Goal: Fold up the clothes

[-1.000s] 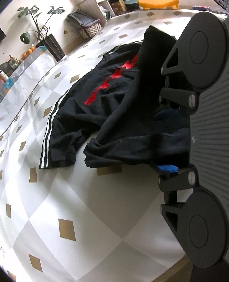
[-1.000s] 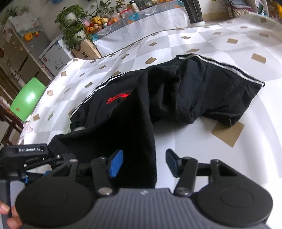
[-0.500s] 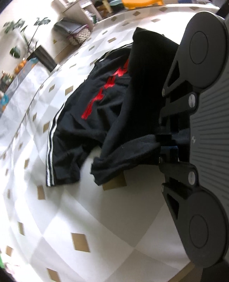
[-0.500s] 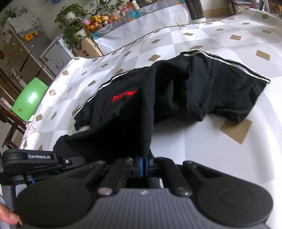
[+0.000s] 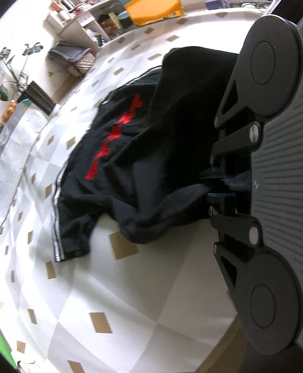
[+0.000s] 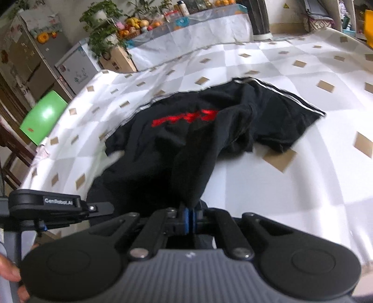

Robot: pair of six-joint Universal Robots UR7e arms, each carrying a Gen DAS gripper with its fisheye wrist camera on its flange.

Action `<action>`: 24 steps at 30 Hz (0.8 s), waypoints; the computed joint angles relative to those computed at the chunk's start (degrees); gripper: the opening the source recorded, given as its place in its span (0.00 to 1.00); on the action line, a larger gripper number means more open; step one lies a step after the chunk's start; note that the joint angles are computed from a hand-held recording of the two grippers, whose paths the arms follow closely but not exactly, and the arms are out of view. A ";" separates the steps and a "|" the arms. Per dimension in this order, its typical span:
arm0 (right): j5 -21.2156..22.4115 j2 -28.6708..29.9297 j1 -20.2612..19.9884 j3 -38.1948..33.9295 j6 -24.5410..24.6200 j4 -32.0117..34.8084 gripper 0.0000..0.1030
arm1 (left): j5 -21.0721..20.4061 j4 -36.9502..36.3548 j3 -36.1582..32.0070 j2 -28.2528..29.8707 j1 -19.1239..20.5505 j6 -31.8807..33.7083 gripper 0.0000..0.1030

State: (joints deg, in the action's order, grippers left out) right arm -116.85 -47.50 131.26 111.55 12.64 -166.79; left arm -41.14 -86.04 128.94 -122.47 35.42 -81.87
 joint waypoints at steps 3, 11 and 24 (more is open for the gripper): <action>-1.77 -0.77 0.16 0.94 2.90 0.52 0.22 | -1.67 2.37 -0.29 0.45 -0.20 -2.28 0.15; -2.34 -2.04 -0.81 3.41 7.45 -3.31 0.47 | 0.35 7.93 -0.72 -0.71 -2.42 -8.75 0.29; -1.59 -0.76 -1.59 2.50 9.29 -0.99 0.60 | 1.15 7.48 -0.97 1.52 -2.20 -6.07 0.40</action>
State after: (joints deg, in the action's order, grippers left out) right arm -118.44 -48.27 129.67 114.05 21.94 -167.77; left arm -39.99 -78.56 127.97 -120.95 33.21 -87.93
